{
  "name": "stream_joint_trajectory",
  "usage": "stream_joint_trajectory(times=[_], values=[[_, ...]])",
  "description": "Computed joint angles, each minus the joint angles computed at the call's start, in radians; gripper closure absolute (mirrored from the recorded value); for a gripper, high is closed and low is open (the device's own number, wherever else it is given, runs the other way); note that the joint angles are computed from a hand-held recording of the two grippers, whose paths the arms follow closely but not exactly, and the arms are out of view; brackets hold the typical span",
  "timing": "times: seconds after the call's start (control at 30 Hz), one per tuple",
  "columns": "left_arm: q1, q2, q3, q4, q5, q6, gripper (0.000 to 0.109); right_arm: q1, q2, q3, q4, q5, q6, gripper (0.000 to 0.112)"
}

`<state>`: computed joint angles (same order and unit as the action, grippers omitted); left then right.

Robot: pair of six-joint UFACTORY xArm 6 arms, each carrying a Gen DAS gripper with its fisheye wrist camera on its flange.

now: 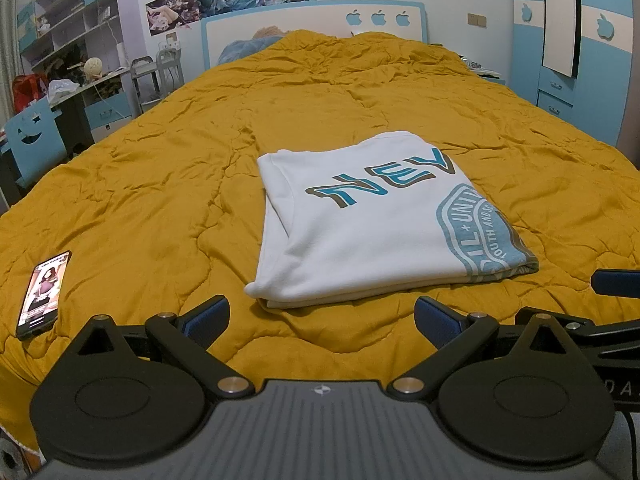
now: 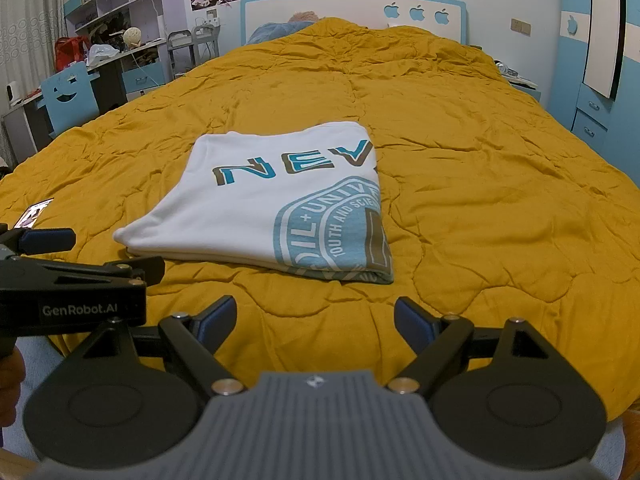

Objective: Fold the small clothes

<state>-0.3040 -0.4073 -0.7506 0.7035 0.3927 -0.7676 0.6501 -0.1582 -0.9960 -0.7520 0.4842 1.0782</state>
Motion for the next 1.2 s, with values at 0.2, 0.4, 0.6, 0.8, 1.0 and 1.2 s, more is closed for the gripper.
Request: stream_joint_trajectory(times=[0.2,0.4,0.6,0.8,1.0,1.2], values=[[0.0,0.0,-0.001,0.001,0.001,-0.002,0.006,0.0,0.0,0.0,0.002,-0.001,-0.002,0.031],[0.002,0.001,-0.001,-0.003,0.0,0.003,0.006,-0.002,-0.001,0.001,0.003,-0.002,-0.004,0.031],[-0.002,0.002,-0.003,0.011,0.008,-0.001,0.006,-0.003,-0.001,0.003,0.005,-0.003,-0.007,0.031],[-0.001,-0.007,0.003,0.033,-0.001,-0.015,0.006,-0.003,-0.001,0.004,0.004,-0.003,-0.007,0.031],[0.005,-0.009,0.005,0.029,-0.012,-0.009,0.006,-0.004,-0.002,0.005,0.005,-0.005,-0.009,0.031],[0.008,-0.01,0.006,0.025,-0.014,-0.003,0.006,-0.003,-0.002,0.005,0.004,-0.004,-0.007,0.031]])
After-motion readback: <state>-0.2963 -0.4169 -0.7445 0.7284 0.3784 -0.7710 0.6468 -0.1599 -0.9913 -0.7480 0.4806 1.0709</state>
